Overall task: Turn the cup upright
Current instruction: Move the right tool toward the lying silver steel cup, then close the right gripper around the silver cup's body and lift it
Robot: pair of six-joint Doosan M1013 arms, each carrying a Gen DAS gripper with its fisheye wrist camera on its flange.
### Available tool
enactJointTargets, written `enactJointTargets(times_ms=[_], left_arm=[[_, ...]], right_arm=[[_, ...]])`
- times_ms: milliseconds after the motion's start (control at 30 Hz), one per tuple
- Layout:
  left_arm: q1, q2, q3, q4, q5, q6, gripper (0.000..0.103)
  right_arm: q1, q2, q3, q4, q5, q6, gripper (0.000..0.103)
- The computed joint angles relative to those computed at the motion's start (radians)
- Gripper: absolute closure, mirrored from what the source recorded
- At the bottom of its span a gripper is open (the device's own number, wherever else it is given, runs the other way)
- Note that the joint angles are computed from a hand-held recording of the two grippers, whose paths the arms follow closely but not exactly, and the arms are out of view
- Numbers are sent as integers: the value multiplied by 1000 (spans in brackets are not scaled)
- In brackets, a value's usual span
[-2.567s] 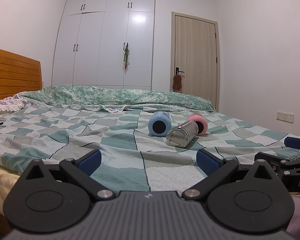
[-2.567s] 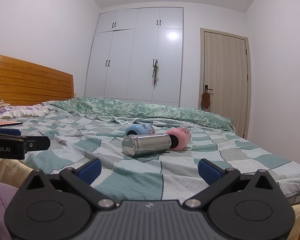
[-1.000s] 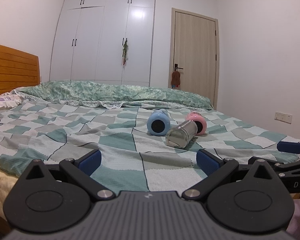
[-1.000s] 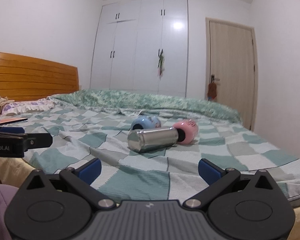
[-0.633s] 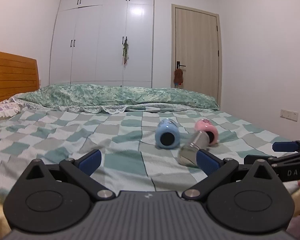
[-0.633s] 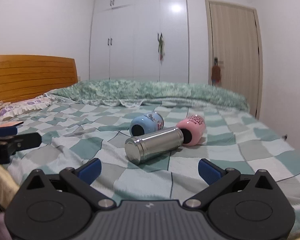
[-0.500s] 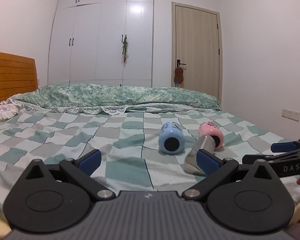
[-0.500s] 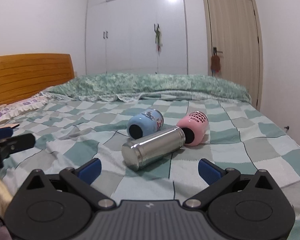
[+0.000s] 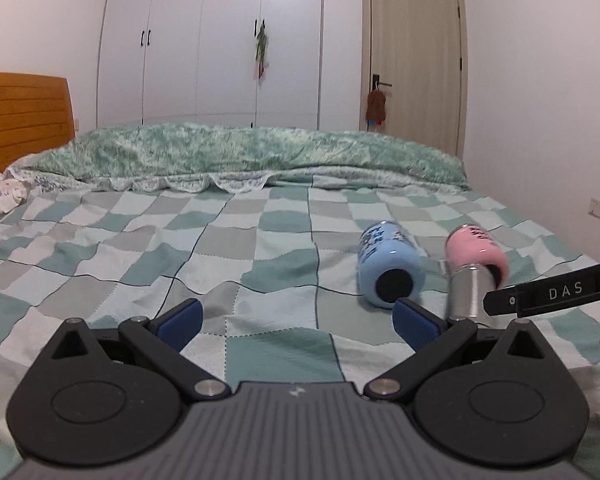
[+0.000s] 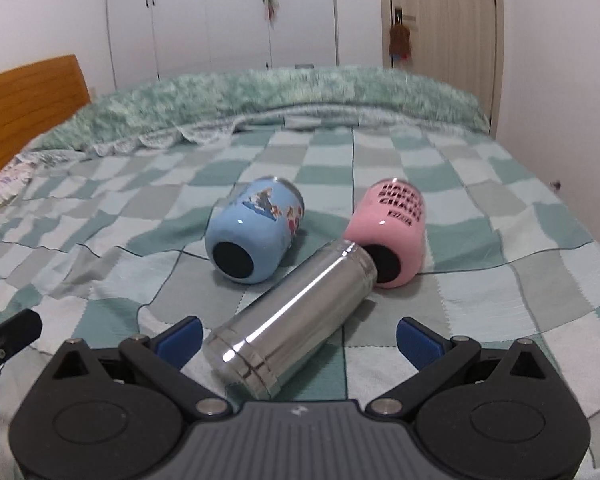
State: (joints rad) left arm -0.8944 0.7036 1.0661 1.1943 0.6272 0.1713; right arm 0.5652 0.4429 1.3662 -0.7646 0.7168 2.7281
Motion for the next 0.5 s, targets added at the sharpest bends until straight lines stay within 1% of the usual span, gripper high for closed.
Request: enactJointTargets(times_ms=[100, 233, 300, 367, 400, 433, 500], left_arm=[[15, 29, -50, -84, 9, 93, 0], [28, 61, -103, -165, 27, 172, 0], [33, 72, -120, -196, 33, 194, 0], [36, 78, -129, -215, 38, 208, 0], [36, 78, -128, -221, 37, 211, 0], [36, 77, -128, -227, 39, 214, 0], [35, 73, -121, -228, 35, 208, 0]], right_arm=[[-15, 34, -53, 70, 45, -39, 0], [-37, 81, -119, 161, 106, -34, 0], [-52, 102, -147, 231, 124, -36, 0], [-69, 116, -163, 323, 119, -59, 6], [-79, 117, -162, 379, 101, -77, 13], [-87, 116, -156, 436, 75, -101, 24], [-88, 116, -154, 468, 66, -100, 29]])
